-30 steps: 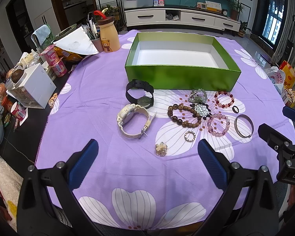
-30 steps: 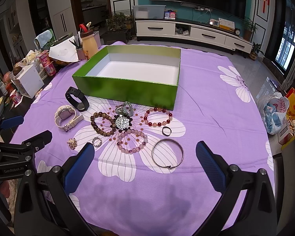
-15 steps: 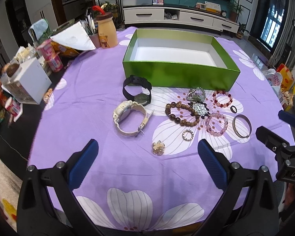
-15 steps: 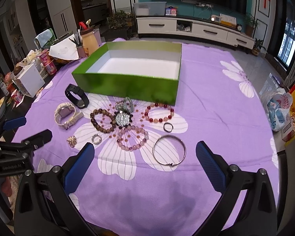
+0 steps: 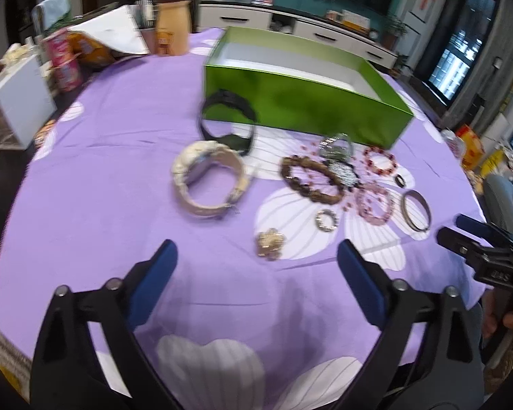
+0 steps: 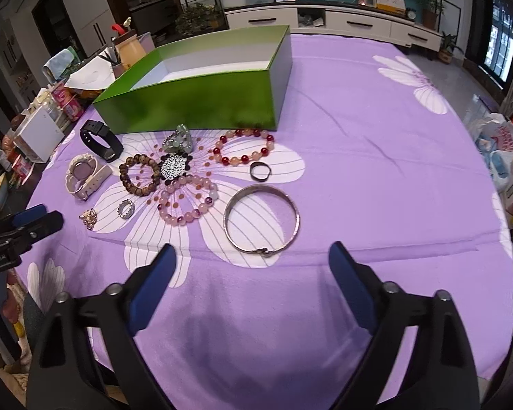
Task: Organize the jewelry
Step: 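Grasp the gold brooch with the left tool while the right tool grasps the silver bangle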
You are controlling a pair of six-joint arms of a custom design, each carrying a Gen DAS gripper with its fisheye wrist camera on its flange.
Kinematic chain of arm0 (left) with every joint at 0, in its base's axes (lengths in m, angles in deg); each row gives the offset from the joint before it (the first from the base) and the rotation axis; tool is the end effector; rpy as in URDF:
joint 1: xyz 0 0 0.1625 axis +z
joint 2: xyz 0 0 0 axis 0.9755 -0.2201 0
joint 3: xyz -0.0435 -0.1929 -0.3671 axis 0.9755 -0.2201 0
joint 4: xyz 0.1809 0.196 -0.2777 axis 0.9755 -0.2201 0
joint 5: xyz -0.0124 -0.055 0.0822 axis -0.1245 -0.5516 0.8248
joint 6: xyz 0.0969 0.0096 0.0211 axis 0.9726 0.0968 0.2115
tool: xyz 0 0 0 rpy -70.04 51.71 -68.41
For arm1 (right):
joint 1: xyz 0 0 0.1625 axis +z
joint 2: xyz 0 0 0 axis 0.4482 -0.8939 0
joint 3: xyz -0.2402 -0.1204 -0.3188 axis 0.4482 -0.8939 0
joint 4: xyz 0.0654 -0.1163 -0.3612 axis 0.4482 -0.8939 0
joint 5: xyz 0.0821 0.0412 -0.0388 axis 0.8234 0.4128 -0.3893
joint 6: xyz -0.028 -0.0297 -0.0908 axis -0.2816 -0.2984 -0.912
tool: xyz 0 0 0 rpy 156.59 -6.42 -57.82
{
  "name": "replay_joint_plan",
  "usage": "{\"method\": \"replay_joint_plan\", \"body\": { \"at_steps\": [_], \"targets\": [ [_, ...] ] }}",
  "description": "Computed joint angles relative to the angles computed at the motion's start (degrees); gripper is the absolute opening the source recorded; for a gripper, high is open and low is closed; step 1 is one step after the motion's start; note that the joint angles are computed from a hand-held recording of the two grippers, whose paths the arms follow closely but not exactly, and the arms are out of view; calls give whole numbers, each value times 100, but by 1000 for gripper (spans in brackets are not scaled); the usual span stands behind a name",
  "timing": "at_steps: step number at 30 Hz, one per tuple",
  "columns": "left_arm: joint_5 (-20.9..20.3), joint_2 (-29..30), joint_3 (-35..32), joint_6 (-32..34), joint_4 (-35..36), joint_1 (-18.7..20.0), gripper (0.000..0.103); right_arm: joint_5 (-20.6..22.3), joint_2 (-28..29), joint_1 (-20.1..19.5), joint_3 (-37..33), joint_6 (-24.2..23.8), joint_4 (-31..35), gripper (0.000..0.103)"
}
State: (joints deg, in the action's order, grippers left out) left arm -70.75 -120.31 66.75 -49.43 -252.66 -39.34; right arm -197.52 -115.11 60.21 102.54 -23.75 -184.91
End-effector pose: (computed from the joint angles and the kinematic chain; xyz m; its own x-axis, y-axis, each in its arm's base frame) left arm -0.1973 -0.4062 0.0958 -0.7965 0.2176 -0.5641 0.4649 0.8170 -0.3412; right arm 0.0690 -0.3856 0.1834 -0.8118 -0.0422 0.5824 -0.3549 0.8277 -0.4347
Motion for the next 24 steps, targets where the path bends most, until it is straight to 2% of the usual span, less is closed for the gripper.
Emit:
{"method": "replay_joint_plan", "body": {
  "at_steps": [4,8,13,14,16,17,21,24],
  "targets": [
    [-152,265,-151,230,-64,78,83,224,79,-79,-29,-146,-25,75],
    [-112,510,-287,287,-50,201,73,285,229,-124,-119,-258,-69,73],
    [14,736,-369,465,-179,252,50,399,260,-251,-196,-276,-24,62],
    [30,768,-382,522,-214,252,48,420,284,-249,-207,-331,-54,60],
    [57,821,-403,638,-276,259,34,514,252,-271,-224,-352,93,51],
    [94,854,-398,709,-325,243,34,509,282,-261,-241,-381,125,50],
    [218,1005,-378,1020,-581,185,20,328,520,-179,-284,-660,-111,42],
    [242,1100,-285,1298,-992,161,20,72,808,-57,-344,-967,-512,30]
  ]
}}
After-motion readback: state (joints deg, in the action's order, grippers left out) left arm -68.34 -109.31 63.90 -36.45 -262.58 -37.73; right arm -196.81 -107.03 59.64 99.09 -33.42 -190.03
